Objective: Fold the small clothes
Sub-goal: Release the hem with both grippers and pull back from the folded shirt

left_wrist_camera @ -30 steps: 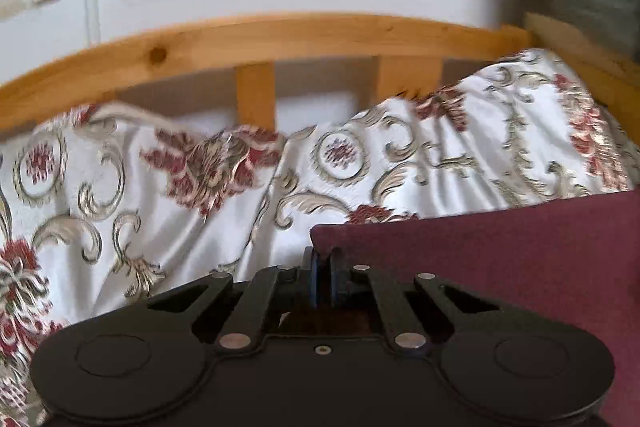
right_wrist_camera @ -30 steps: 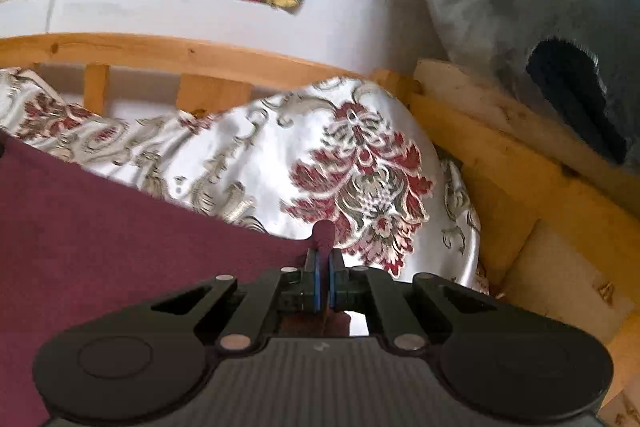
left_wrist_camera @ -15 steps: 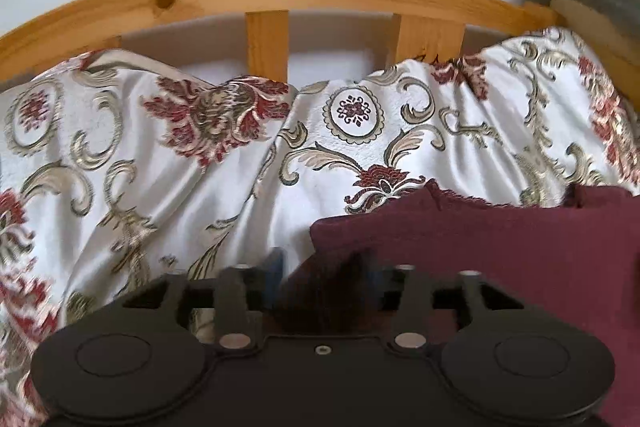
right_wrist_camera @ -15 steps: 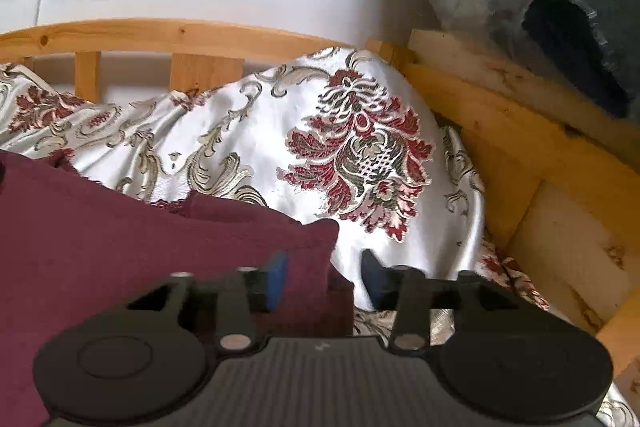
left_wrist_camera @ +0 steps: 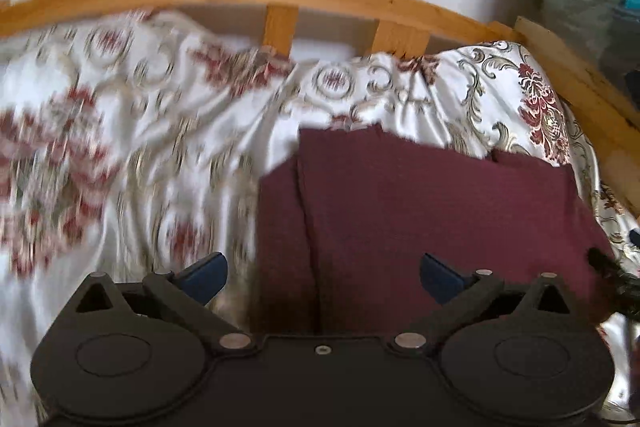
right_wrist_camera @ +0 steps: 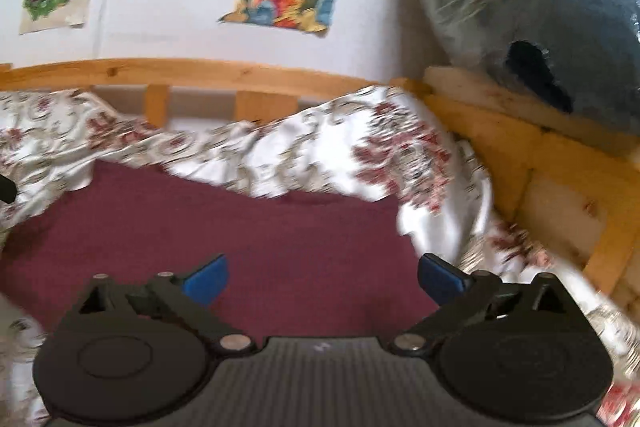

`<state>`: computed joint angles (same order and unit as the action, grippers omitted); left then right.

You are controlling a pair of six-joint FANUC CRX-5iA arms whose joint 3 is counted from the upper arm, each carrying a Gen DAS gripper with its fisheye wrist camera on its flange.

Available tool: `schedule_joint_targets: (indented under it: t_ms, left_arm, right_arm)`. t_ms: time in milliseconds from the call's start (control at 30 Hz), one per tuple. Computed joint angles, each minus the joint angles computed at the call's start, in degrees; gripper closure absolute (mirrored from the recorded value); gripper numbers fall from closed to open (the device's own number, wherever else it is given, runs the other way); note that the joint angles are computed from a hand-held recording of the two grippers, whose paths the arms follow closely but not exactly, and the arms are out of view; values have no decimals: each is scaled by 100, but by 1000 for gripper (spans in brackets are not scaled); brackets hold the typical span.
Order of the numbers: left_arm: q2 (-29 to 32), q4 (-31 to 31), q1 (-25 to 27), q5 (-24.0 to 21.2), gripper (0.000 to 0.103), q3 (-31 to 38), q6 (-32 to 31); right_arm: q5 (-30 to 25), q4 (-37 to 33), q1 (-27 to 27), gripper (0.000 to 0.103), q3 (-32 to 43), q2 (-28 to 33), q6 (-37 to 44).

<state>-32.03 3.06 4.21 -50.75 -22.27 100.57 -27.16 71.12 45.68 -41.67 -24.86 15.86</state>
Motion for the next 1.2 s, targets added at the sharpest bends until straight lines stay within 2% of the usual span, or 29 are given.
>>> schedule_joint_targets:
  t_ms: [133, 233, 300, 367, 467, 700, 867, 1200]
  left_arm:
    - [-441, 1307, 669, 203, 1, -996, -800]
    - [-360, 1482, 740, 253, 1, -1160, -786]
    - [-283, 1838, 777, 408, 1, -1297, -990]
    - [-218, 2069, 777, 516, 1, -1420, -1090]
    - [-71, 2087, 774, 458, 1, -1441, -1124]
    - [20, 1869, 579, 714, 1, -1429, -1044]
    - [34, 1772, 561, 726, 1, -1395, -1093]
    - [-10, 1522, 493, 913, 1, -1419, -804]
  right_arm:
    - [-312, 415, 439, 0, -170, -16, -424]
    - [-377, 946, 523, 0, -287, 107, -901]
    - [-349, 1217, 520, 0, -356, 204, -1071]
    - [-586, 1469, 596, 0, -396, 335, -1192]
    - [-925, 1763, 662, 0, -460, 473, -1428]
    - [-1059, 883, 871, 0, -259, 777, -788]
    - [-1030, 977, 852, 0, -312, 761, -877]
    - [-1028, 1005, 847, 0, -329, 747, -907]
